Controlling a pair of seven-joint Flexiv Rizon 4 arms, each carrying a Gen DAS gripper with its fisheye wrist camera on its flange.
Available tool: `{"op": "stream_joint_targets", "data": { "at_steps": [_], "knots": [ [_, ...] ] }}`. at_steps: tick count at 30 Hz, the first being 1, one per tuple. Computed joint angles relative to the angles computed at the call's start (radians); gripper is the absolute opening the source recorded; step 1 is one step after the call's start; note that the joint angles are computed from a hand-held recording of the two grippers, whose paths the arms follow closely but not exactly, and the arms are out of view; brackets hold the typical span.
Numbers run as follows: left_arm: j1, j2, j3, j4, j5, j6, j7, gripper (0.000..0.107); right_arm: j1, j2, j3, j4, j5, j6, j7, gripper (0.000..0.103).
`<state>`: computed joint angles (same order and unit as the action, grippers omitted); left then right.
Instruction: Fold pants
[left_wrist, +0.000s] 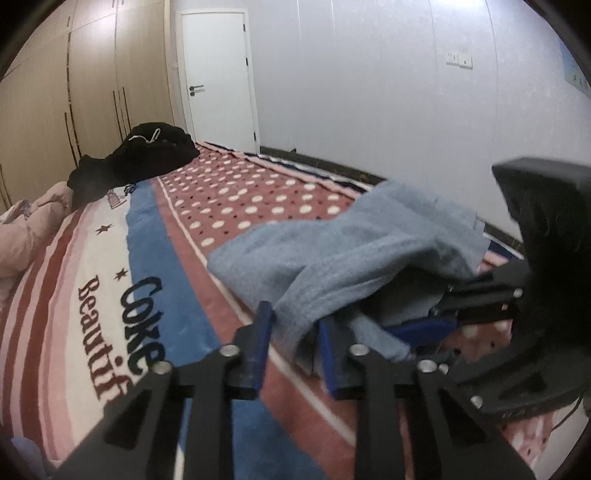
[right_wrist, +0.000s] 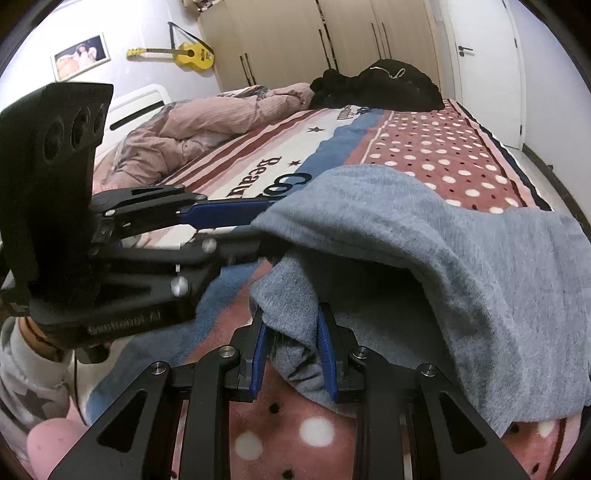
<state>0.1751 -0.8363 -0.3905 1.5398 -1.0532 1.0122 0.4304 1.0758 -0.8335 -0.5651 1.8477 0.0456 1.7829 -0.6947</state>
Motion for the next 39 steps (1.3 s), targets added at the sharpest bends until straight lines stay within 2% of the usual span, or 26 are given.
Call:
{"op": "stream_joint_targets", "data": {
  "at_steps": [2,5,16,18,21,25,29,32,33,34,35,36,39],
  "knots": [
    [-0.007,0.000,0.013,-0.002,0.020,-0.006,-0.013,0.002,-0.006,0.001,0.006,-0.001,0.000,0.001,-0.001,0.020],
    [0.005,0.009,0.036,-0.001,0.068,-0.084,-0.057,0.001,-0.014,-0.002,0.015,-0.003,0.008,0.014,0.002,0.020],
    [0.022,0.037,0.069,0.052,0.089,-0.142,-0.089,0.000,-0.037,0.002,0.052,-0.006,0.039,0.037,-0.010,0.020],
    [0.026,0.043,0.086,0.057,0.118,-0.187,-0.104,0.000,-0.048,0.004,0.065,-0.003,0.048,0.053,-0.012,0.020],
    [0.026,0.059,0.076,0.100,0.080,-0.126,-0.041,0.000,-0.062,0.007,0.086,-0.007,0.059,0.061,-0.022,0.020],
    [0.038,0.060,0.109,0.076,0.141,-0.263,-0.114,0.000,-0.062,0.018,0.094,0.004,0.071,0.071,-0.032,0.022],
    [0.018,0.095,0.100,0.155,0.084,-0.152,-0.018,0.000,-0.064,0.050,0.114,0.031,0.098,0.087,-0.048,0.024],
    [0.021,0.100,0.099,0.154,0.061,-0.148,-0.022,0.000,0.013,0.066,0.041,0.075,0.138,0.084,-0.052,0.040],
    [0.020,0.103,0.093,0.155,0.039,-0.126,-0.012,0.004,0.035,0.070,0.020,0.090,0.153,0.088,-0.051,0.047],
    [0.016,0.103,0.084,0.156,0.008,-0.085,0.009,0.017,0.053,0.075,0.003,0.107,0.171,0.098,-0.048,0.054],
    [0.014,0.103,0.073,0.158,-0.026,-0.048,0.035,0.031,0.060,0.078,-0.002,0.115,0.181,0.102,-0.047,0.056],
    [0.014,0.097,0.065,0.150,-0.052,-0.028,0.045,0.033,0.066,0.082,-0.008,0.122,0.192,0.104,-0.046,0.056],
    [0.001,0.071,0.080,0.108,-0.030,-0.035,0.000,0.033,0.066,0.092,-0.007,0.136,0.209,0.108,-0.043,0.056]
  ]
}}
